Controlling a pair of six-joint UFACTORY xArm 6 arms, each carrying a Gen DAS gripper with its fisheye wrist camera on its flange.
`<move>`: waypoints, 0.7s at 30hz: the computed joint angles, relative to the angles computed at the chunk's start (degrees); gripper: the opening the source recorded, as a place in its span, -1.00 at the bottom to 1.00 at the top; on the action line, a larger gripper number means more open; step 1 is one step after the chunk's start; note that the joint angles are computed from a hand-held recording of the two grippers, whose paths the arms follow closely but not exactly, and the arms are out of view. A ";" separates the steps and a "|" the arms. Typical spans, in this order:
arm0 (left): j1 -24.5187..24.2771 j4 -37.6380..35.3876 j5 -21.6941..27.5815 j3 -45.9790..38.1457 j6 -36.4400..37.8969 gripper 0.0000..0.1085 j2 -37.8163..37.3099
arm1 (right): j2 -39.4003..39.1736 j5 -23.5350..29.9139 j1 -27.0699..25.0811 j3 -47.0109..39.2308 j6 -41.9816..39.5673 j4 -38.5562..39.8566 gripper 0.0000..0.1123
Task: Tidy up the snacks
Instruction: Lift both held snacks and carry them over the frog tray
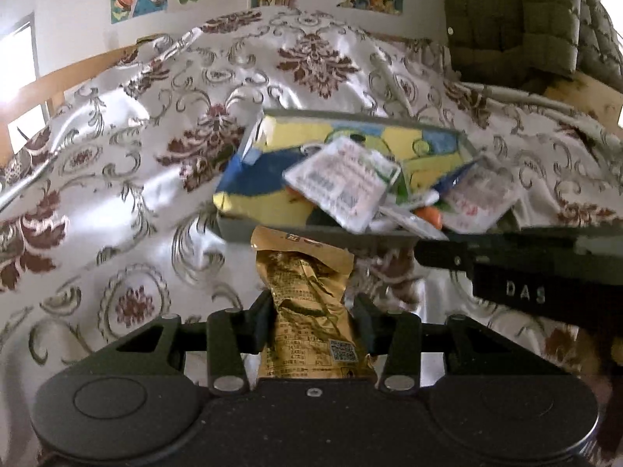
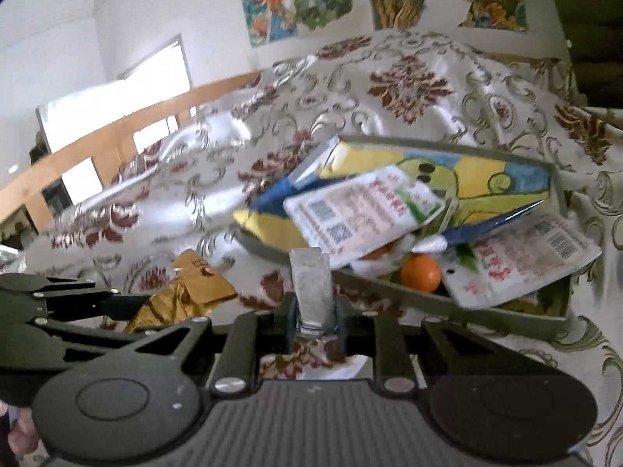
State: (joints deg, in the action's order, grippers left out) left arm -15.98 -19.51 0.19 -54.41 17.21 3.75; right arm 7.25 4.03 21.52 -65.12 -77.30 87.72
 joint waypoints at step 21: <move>0.30 13.13 -0.79 -17.79 -13.12 -0.15 12.21 | 4.77 2.64 -7.83 -11.74 -26.02 35.76 -0.59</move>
